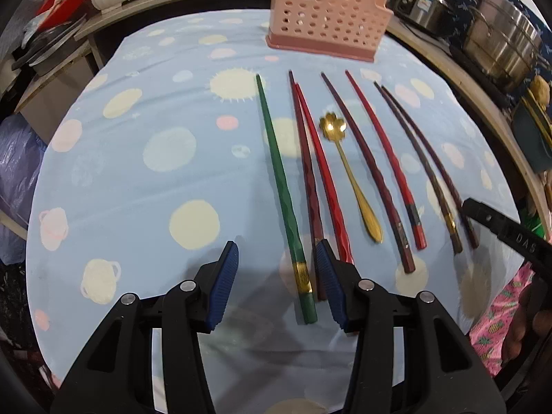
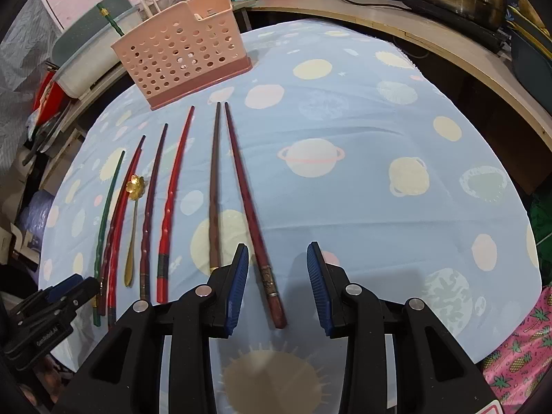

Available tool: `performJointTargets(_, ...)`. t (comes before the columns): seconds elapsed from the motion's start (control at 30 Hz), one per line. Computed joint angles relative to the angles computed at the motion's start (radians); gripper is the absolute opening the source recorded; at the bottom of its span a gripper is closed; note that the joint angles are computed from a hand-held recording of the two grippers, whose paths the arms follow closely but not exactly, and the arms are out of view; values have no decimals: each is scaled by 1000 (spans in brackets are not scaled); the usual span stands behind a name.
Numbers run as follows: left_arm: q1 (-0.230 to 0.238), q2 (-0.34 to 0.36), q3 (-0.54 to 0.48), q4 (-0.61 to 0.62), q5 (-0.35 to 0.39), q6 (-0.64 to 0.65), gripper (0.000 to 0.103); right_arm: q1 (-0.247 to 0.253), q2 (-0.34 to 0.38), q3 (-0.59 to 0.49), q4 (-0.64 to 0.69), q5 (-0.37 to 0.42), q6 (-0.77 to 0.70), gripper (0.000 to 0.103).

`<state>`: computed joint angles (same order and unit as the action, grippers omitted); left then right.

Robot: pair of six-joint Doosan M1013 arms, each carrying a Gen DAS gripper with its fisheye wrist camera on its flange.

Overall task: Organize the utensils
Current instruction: 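Grasp the second green chopstick with the left tool while the right tool grasps a dark red chopstick, then lift and carry both chopsticks over the pink holder with both tools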

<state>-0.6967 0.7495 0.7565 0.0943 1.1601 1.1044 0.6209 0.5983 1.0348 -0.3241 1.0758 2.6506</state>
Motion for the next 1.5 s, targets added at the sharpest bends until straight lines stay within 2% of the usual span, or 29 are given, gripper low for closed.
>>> performJointTargets(0.37, 5, -42, 76, 7, -27, -15, 43, 12, -1, 10, 0, 2, -25, 29)
performJointTargets(0.5, 3, -48, 85, 17, -26, -20, 39, 19, 2, 9, -23, 13, -28, 25)
performJointTargets(0.57, 1, -49, 87, 26, -24, -22, 36, 23, 1, 11, -38, 17, -27, 20)
performJointTargets(0.67, 4, -54, 94, 22, -29, -25, 22, 24, 1, 12, -46, 22, -29, 12)
performJointTargets(0.7, 5, -55, 96, 14, -31, -20, 12, 23, 0, 14, -43, 20, -30, 11)
performJointTargets(0.73, 7, -57, 99, 4, -34, -16, 7, 23, -2, 16, -41, 17, -31, 11)
performJointTargets(1.17, 19, -108, 141, 32, -83, -62, 7, 31, -38, 42, -68, -28, -3, 7)
performJointTargets(1.5, 27, -135, 103, 103, -159, -113, 7, 35, -79, 20, -195, -94, 58, 7)
